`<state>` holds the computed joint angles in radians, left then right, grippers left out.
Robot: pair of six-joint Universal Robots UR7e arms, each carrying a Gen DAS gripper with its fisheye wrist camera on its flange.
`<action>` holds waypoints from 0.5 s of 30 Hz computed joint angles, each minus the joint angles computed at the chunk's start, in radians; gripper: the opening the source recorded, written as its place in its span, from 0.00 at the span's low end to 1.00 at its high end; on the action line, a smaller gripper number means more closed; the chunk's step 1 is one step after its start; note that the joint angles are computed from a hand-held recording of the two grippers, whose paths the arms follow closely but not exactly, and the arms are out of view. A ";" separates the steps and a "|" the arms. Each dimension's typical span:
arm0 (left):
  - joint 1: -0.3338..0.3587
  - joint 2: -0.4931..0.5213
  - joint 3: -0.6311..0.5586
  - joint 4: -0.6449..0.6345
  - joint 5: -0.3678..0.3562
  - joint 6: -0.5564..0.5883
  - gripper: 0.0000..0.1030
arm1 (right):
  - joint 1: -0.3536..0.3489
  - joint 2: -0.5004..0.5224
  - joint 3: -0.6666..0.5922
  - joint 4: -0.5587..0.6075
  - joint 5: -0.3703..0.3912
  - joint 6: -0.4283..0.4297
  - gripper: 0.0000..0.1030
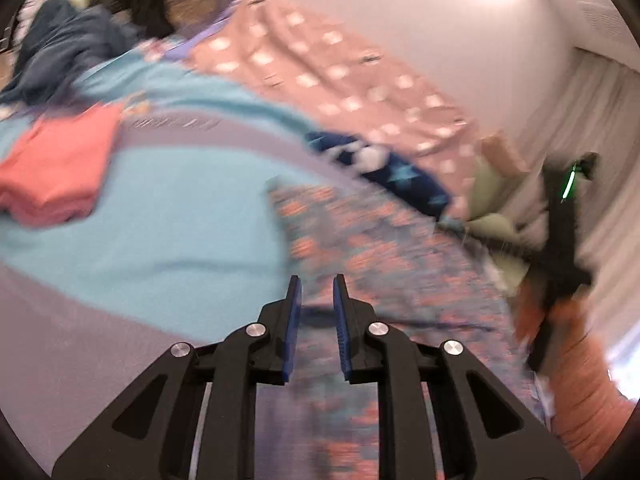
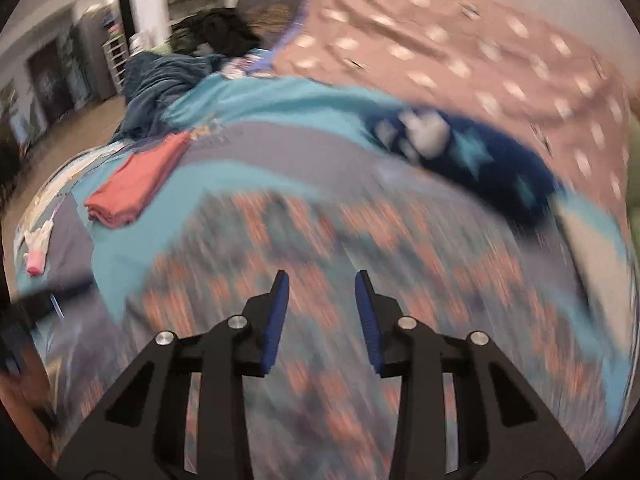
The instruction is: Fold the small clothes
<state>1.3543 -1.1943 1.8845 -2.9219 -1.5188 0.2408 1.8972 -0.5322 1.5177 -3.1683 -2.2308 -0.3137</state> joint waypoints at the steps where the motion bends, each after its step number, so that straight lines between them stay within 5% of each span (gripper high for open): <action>1: -0.005 0.002 -0.010 0.016 -0.024 0.013 0.17 | -0.028 -0.058 0.094 -0.003 0.023 0.083 0.34; 3: -0.032 0.018 -0.022 0.057 -0.013 0.036 0.17 | -0.066 -0.110 0.180 0.000 0.037 0.182 0.33; 5: -0.061 0.080 -0.059 0.099 0.084 0.050 0.18 | -0.116 -0.134 0.246 -0.022 0.020 0.293 0.23; 8: -0.071 0.175 -0.112 0.181 0.274 0.033 0.19 | -0.151 -0.139 0.319 -0.203 0.108 0.278 0.23; 10: -0.074 0.157 -0.100 0.160 0.262 0.029 0.21 | -0.135 -0.138 0.331 -0.225 0.090 0.272 0.47; 12: -0.087 0.145 -0.084 0.133 0.297 0.020 0.22 | -0.126 -0.151 0.362 -0.277 0.104 0.262 0.60; 15: -0.113 0.123 -0.050 0.099 0.344 0.035 0.29 | -0.130 -0.199 0.444 -0.404 0.117 0.274 0.60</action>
<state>1.2418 -1.0711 1.8344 -2.8228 -1.1750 0.2753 1.7675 -0.7309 1.9616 -3.5725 -2.1138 -0.0401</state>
